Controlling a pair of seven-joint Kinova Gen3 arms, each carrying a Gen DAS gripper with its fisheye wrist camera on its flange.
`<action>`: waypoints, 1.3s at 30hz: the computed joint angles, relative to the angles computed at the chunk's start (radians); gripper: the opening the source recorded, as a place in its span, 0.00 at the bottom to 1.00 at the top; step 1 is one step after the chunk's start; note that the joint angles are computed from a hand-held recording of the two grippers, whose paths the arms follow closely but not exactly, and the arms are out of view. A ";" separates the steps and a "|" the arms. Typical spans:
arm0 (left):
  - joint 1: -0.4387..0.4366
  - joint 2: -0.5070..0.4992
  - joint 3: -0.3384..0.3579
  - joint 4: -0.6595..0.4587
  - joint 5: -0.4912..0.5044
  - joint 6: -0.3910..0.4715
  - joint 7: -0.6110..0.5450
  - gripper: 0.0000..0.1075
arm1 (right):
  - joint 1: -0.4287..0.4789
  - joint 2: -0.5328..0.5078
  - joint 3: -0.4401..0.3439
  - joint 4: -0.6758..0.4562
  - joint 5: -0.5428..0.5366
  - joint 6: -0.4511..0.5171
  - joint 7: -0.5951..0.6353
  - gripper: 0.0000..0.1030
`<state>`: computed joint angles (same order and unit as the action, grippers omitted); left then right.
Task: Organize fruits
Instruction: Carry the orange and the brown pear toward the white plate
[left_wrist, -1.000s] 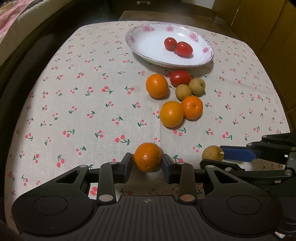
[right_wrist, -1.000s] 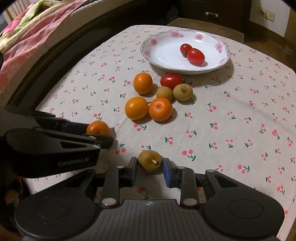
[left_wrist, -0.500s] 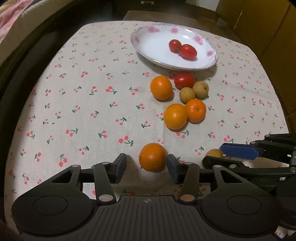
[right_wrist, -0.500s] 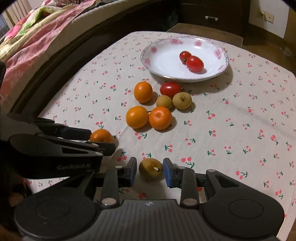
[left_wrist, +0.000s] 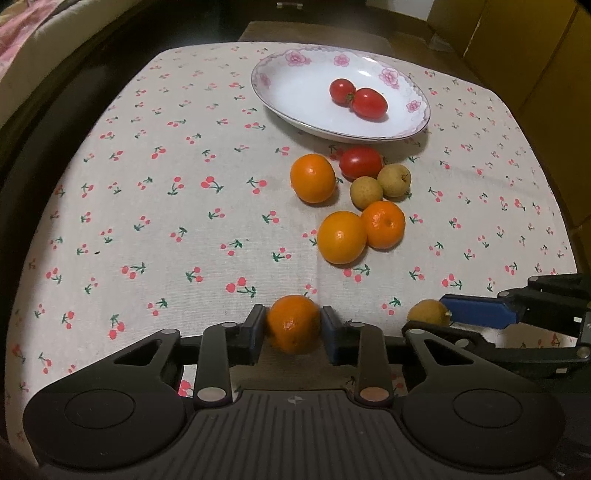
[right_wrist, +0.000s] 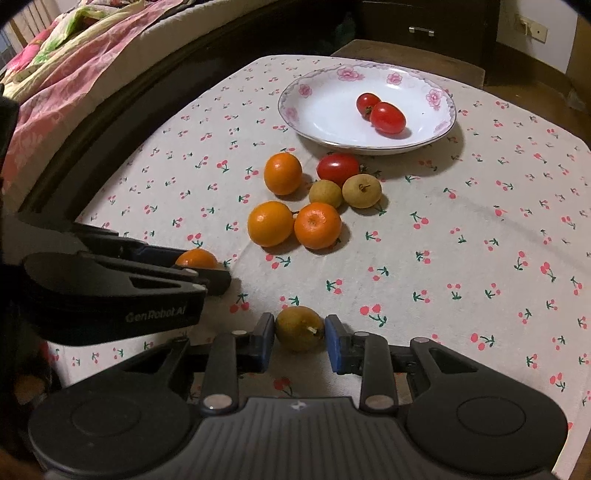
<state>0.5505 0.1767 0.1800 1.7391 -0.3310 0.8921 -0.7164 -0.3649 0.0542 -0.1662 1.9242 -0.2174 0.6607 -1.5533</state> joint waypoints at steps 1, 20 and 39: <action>0.001 0.001 0.000 -0.003 -0.001 0.003 0.000 0.37 | 0.001 -0.003 0.001 0.000 -0.001 -0.001 0.000 0.29; -0.008 -0.019 0.008 -0.015 0.010 -0.024 -0.007 0.37 | 0.030 -0.024 0.018 -0.008 -0.045 -0.019 0.016 0.29; 0.007 0.030 -0.015 -0.108 -0.037 -0.009 0.003 0.37 | 0.057 0.002 0.031 -0.068 -0.030 -0.034 -0.007 0.29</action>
<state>0.5574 0.2070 0.1652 1.6310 -0.3685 0.8827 -0.7130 -0.3082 0.0564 -0.1348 1.8564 -0.2473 0.6266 -1.5600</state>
